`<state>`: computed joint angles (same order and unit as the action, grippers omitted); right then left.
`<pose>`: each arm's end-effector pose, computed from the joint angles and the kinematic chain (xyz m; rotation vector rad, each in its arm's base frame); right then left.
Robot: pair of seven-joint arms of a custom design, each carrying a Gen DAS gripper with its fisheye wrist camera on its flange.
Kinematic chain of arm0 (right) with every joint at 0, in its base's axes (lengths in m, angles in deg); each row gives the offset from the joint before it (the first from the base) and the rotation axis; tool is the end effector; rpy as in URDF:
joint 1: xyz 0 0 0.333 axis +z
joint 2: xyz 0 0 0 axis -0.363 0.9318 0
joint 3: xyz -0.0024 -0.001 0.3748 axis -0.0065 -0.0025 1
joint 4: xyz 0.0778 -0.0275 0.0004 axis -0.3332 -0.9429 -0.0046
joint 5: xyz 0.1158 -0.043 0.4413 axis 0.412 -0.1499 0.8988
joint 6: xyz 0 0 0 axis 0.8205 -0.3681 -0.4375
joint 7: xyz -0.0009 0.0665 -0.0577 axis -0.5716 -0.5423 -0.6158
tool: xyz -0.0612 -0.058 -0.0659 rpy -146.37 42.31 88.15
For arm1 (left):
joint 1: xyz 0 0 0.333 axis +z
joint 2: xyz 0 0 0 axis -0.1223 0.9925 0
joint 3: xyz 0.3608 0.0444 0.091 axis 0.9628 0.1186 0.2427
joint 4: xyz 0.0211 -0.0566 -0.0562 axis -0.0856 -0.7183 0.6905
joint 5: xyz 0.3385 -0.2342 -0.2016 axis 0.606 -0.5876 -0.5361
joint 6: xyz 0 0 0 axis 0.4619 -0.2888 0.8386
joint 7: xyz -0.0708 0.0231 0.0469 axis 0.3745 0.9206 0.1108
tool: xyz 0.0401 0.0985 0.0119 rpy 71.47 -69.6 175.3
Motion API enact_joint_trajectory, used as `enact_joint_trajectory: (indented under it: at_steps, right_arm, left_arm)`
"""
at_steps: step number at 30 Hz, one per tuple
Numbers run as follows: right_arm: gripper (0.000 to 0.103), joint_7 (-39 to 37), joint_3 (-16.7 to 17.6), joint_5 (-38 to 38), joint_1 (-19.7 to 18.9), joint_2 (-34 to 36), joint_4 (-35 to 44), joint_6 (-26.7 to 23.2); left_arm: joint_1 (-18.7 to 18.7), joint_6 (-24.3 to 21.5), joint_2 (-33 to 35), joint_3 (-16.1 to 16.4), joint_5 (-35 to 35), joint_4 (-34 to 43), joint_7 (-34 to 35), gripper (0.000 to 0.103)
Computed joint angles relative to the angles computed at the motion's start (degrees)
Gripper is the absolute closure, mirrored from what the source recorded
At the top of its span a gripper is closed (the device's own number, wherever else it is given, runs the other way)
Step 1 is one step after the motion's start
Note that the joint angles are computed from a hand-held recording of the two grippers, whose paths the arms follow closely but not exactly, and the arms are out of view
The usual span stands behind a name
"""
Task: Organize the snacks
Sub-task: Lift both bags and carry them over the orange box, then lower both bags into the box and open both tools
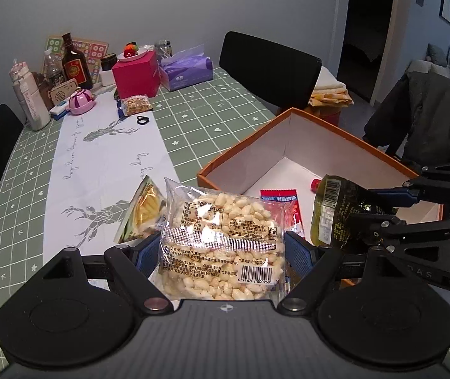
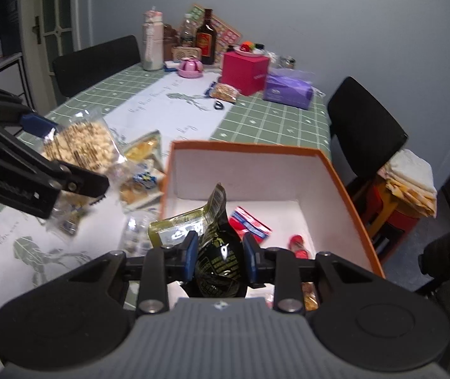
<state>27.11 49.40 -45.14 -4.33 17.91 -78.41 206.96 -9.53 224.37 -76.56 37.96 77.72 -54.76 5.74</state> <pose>0.6915 0.2828 0.4596 -2.2402 0.8098 -0.4453 0.6219 -0.1316 0.4986 -1.8893 1.6609 -0.5679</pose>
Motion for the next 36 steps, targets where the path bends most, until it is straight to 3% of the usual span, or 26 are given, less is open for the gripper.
enact_joint_trajectory:
  at_steps: [14, 15, 16, 17, 25, 36]
  right_arm:
    - [0.078, 6.9, -2.4, -1.9, -2.5, 2.6, 2.3, -1.8]
    - [0.079, 7.2, -2.3, -1.7, -2.8, 2.8, 2.6, -2.3]
    - [0.094, 7.5, -2.4, -1.5, -3.1, 2.8, 2.5, -2.5]
    - [0.097, 8.3, -2.7, -2.1, -3.0, 2.9, 2.6, -2.6]
    - [0.096, 9.4, -2.7, -2.8, -4.0, 3.6, 2.7, -2.3]
    - [0.096, 11.0, -3.2, -3.8, -4.0, 4.0, 2.8, -2.7]
  left_arm:
    - [-2.0, 3.8, 10.0, -1.3, -3.6, 9.5, 7.2, 0.009]
    - [-2.2, 4.0, 10.6, -1.3, -3.8, 9.9, 7.5, 0.009]
    - [-2.3, 4.2, 11.2, -1.5, -4.2, 10.3, 7.8, 0.009]
    - [-2.4, 4.2, 11.8, -1.5, -4.5, 10.7, 8.2, 0.009]
    - [-2.7, 2.7, 14.8, -2.7, -7.7, 12.7, 13.3, 0.009]
    - [-2.5, 4.1, 17.0, -3.8, -11.5, 13.6, 18.0, 0.009]
